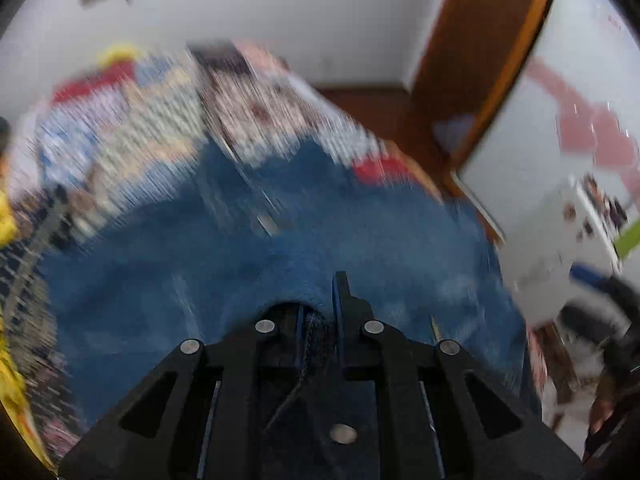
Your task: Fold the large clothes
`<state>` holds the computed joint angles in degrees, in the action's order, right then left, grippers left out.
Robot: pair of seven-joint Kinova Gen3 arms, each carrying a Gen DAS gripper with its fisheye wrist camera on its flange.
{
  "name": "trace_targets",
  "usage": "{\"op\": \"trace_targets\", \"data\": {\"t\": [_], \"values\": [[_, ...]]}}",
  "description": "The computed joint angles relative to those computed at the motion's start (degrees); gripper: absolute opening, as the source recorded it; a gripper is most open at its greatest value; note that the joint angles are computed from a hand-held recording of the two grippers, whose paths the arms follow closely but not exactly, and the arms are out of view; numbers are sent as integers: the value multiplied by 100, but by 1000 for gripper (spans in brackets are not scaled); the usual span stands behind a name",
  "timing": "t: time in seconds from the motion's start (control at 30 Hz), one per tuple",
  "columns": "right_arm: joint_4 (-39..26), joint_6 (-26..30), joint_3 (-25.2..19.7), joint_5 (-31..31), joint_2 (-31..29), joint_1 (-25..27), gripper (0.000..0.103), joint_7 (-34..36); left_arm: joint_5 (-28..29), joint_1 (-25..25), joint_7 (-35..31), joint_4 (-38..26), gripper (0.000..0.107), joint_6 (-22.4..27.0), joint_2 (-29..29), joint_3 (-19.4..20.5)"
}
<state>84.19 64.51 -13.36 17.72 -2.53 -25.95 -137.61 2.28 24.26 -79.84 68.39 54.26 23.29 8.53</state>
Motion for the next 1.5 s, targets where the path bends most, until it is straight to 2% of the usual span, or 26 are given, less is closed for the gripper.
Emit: {"op": "trace_targets", "data": {"t": [0.1,0.2,0.3,0.37,0.43,0.57,0.73,0.93,1.17,1.3,1.33,1.4,1.47,1.5], "values": [[73,52,42,-111,-34,41,103,104,86,108,-155,-50,12,331,302,142],[87,151,33,-121,27,50,103,196,-175,382,-186,0,13,513,318,65],[109,202,24,-103,58,26,103,279,78,205,-392,143,23,589,150,162],[70,229,7,-71,90,-21,103,347,379,-34,-685,435,44,437,-78,199],[-36,221,-7,-79,166,-86,103,463,410,-144,-771,789,56,155,-380,176],[-355,266,-61,96,439,-337,103,682,489,-484,-879,1438,63,-214,-1042,29],[-892,373,-44,299,991,-828,103,1087,-153,-769,-401,2068,73,-512,-1653,-266],[-1672,704,119,250,1870,-1401,103,1994,-160,-1469,-415,2657,73,-611,-1920,-483],[-2564,1424,526,657,2823,-2166,101,2955,8,-1905,-445,3239,73,-777,-1970,-567],[-2652,1445,748,884,3042,-2452,100,3353,283,-2058,-599,3478,73,-880,-2045,-581],[-2618,1338,766,858,3031,-2443,98,3396,328,-2080,-627,3494,73,-888,-2049,-581],[-2513,1025,764,733,2940,-2354,81,3446,305,-2078,-593,3495,73,-885,-2076,-563],[-2600,970,744,493,2946,-2207,56,3529,189,-2049,-498,3439,73,-874,-2083,-540],[-2642,949,706,273,2945,-2088,50,3578,158,-2038,-473,3397,73,-860,-2088,-530]]}}
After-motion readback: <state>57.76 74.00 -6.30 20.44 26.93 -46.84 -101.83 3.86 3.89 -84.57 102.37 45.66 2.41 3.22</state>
